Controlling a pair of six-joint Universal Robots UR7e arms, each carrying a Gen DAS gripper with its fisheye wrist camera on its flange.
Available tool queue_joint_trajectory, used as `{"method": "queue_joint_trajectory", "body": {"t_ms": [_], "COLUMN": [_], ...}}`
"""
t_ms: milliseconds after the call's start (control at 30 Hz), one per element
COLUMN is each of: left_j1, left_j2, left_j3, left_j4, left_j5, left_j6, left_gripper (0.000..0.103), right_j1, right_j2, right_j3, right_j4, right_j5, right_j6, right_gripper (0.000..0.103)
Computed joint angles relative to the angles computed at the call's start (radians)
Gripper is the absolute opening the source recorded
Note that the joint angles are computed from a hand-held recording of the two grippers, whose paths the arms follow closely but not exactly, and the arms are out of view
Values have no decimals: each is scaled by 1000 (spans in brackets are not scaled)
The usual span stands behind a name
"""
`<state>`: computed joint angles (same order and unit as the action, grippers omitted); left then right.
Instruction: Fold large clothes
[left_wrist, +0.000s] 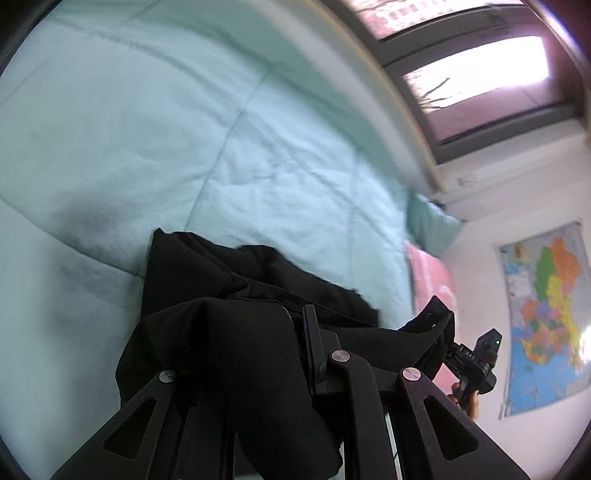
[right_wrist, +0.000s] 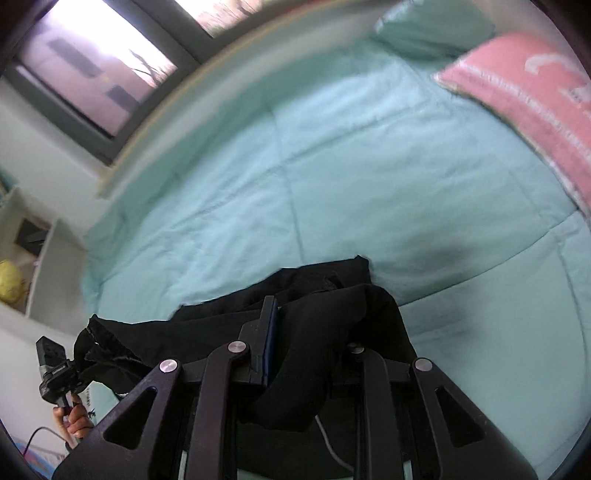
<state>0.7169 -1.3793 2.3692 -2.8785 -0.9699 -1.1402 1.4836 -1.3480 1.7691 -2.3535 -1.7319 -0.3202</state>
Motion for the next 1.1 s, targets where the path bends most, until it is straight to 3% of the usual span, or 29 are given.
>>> {"method": "queue_joint_trajectory", "body": {"t_ms": [133, 267, 467, 567, 700, 833, 933, 1000, 1100], "left_j1": [136, 223, 285, 286, 282, 227, 172, 117, 39], "left_j2": [101, 182, 263, 265, 212, 113, 10, -61, -149], "left_j3": [-24, -46, -45, -40, -48, -23, 3, 34, 74], "left_j4": [-96, -160, -270, -283, -204, -136, -64, -48, -46], "left_j5": [-80, -149, -202, -214, -262, -274, -308, -279, -220], "left_j6": [47, 78, 103, 124, 104, 114, 130, 127, 114], "left_gripper": [17, 17, 17, 17, 18, 38, 43, 45, 48], "right_j1": [-23, -37, -28, -24, -35, -41, -47, -53, -50], "right_j2": [126, 229, 309, 315, 298, 240, 170, 124, 53], "right_j3": [-54, -88, -69, -60, -102, -128, -131, -128, -103], "right_j4": [-11, -18, -102, -120, -12, 94, 177, 219, 214], "right_j5": [-64, -122, -224, -246, -193, -110, -25, 28, 47], "right_j6": [39, 57, 6, -10, 77, 115, 98, 96, 57], "right_gripper": [24, 24, 24, 24, 25, 35, 54, 69, 76]}}
